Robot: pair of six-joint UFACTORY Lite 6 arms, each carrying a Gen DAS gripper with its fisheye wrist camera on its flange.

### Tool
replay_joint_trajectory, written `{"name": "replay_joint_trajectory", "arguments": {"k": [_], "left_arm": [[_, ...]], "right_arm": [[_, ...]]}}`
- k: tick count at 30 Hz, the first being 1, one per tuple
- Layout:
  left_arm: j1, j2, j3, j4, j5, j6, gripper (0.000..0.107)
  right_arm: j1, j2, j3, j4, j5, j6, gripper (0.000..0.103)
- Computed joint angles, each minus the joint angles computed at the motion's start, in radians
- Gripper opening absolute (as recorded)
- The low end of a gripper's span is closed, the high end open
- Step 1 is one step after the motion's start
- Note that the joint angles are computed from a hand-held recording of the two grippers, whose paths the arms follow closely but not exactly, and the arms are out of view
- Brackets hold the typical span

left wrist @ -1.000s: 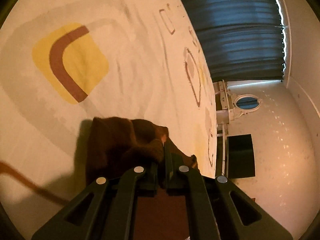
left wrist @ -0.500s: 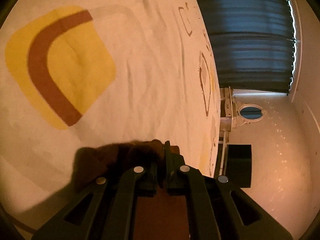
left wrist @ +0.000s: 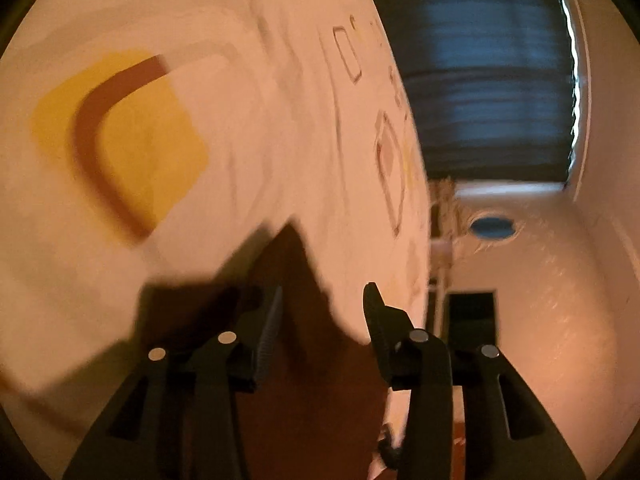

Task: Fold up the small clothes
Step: 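Open both grippers and release the folded sweater onto the bed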

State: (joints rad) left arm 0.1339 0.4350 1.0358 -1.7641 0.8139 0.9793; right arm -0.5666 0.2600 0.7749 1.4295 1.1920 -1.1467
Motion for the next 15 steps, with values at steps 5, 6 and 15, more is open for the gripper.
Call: {"name": "replay_joint_trajectory", "arguments": {"k": [5,6,15], "left_arm": [[-0.013,-0.309,-0.307,0.040,-0.047,0.082,0.049],[-0.018,-0.383,-0.373,0.049,-0.057,0.091,0.050],[-0.125,-0.612,-0.567,0.082,-0.213,0.112,0.051]], "right_arm": [[-0.060,-0.275,-0.214,-0.202,-0.049,-0.009,0.048],[-0.064,-0.311,-0.243,-0.227,-0.043,-0.009,0.046],[-0.002,-0.487,-0.369,-0.335,-0.059,-0.005,0.004]]}}
